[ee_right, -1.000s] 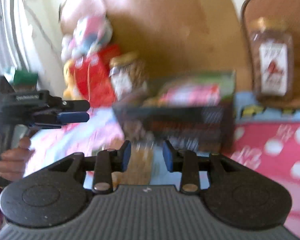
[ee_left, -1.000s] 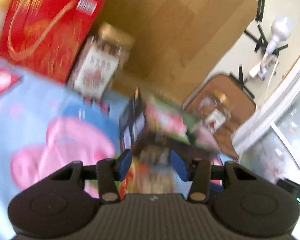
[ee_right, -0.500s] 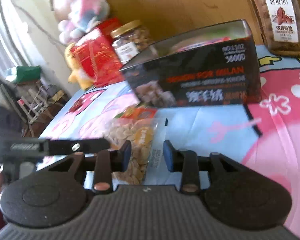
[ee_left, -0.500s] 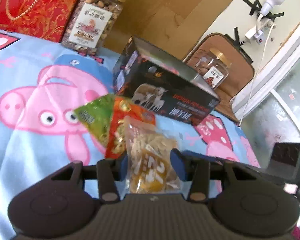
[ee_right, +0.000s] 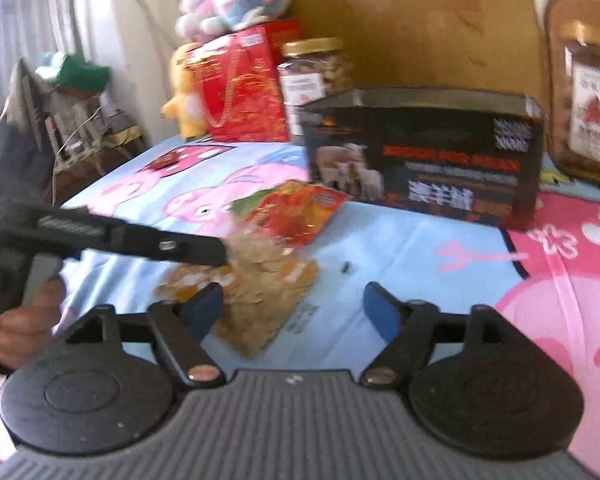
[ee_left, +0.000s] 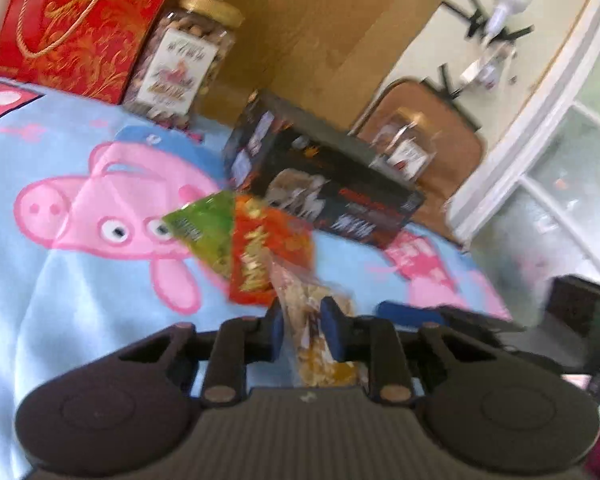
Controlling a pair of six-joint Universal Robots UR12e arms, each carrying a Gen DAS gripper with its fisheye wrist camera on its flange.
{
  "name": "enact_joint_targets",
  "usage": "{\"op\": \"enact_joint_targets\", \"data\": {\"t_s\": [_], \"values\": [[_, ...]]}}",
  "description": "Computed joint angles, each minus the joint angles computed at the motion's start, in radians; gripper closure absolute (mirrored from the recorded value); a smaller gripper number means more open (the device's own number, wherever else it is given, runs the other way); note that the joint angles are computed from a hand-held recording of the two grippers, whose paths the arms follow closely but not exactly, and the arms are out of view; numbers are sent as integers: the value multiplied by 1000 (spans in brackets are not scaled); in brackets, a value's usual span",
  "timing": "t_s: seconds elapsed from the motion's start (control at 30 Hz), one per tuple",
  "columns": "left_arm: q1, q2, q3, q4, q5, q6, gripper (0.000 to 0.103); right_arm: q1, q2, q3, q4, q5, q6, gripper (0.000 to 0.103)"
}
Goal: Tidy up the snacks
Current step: 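Grasp the clear pumpkin-seed bag with the right gripper, then carry the seed bag over the black box and release it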
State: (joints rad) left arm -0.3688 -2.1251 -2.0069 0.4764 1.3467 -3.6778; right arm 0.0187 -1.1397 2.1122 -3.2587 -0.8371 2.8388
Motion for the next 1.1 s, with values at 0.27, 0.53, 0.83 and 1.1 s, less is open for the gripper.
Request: {"op": "enact_joint_targets", "data": {"t_s": [0.27,0.53,0.83,1.1], "values": [[-15,1,2,76,27,74,89,-31,21,-30,98,161,33,14],[-6,10,-2,13,47,-20,87,-34,13,-23,124,220,26,69],[-11,6,136,-5,54,99,87,-49,8,-66,-137,181,167,73],[-11,-54,308,-122,44,144,87,-53,41,-170,-168,85,190,73]]}}
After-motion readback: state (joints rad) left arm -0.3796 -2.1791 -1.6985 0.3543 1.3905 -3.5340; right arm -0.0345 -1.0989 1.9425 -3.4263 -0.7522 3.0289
